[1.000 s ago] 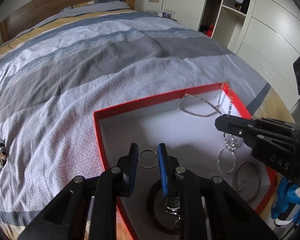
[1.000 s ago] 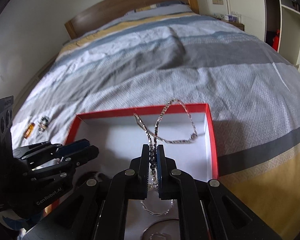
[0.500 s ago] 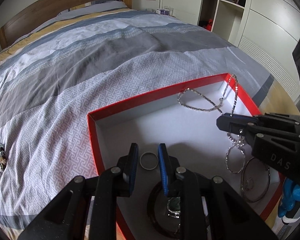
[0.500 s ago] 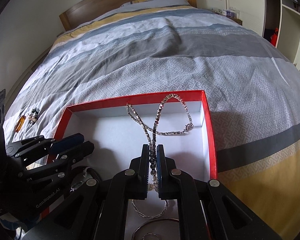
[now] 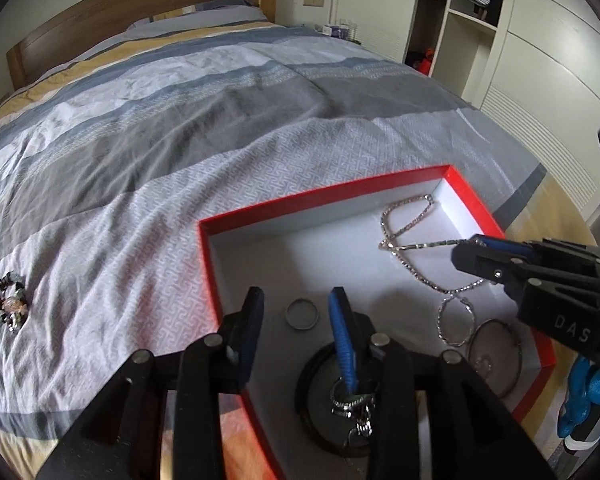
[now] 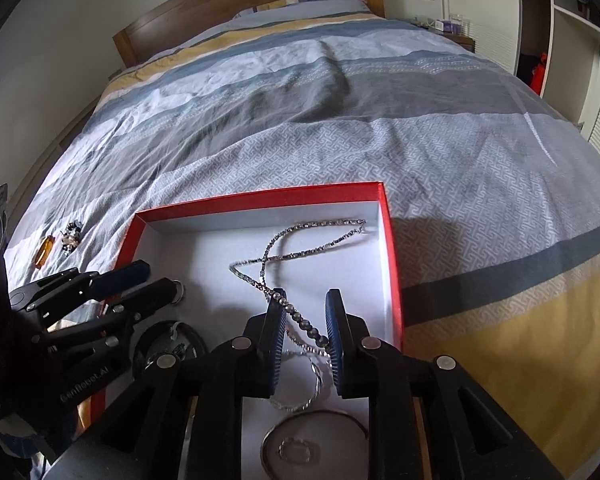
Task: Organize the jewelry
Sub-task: 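Lower the necklace into the box with the right tool while the left releases the ring, then withdraw both tools from the box toward the last jewelry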
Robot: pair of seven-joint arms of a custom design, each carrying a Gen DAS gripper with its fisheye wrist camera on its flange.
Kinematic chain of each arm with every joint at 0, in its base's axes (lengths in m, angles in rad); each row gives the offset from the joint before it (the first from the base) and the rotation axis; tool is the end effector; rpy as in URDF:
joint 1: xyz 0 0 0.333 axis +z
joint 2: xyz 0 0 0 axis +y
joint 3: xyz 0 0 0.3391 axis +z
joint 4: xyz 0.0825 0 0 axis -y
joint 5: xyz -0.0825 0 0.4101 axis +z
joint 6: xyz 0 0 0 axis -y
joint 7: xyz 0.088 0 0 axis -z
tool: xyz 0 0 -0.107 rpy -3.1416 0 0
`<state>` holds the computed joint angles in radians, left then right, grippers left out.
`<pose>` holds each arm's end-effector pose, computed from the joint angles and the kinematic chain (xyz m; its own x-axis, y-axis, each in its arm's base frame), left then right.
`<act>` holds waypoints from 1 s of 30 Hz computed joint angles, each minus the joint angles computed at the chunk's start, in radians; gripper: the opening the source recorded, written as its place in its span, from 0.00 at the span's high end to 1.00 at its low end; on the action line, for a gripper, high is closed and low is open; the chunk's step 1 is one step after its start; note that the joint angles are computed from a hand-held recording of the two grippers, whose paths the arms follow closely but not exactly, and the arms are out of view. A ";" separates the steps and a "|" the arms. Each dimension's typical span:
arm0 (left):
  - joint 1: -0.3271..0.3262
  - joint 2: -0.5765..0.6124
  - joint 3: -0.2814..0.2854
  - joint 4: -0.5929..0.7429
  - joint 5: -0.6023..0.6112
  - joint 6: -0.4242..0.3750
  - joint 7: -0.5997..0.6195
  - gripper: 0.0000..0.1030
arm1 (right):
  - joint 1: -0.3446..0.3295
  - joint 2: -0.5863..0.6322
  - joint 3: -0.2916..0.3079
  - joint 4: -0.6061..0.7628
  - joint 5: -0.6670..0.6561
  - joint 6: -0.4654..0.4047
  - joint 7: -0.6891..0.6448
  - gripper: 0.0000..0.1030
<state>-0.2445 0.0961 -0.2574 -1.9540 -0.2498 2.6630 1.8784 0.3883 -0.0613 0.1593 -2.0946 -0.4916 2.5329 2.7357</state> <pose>0.5750 -0.3016 0.5108 -0.5933 -0.8023 0.0660 -0.6684 0.4453 -0.5958 0.5032 0.3148 0.5139 -0.2165 -0.9584 -0.1861 -0.7861 0.2842 -0.5489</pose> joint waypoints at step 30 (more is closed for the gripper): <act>-0.066 -0.441 0.095 -0.289 -0.107 -0.056 0.052 0.61 | 0.030 -0.238 0.153 -0.061 -0.030 -0.134 0.195 0.70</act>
<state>-0.3109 -0.3449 -0.1620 -2.2434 -0.3565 2.6068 1.9307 0.4179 -0.2995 0.3127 -2.1558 -0.5211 2.3991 2.9302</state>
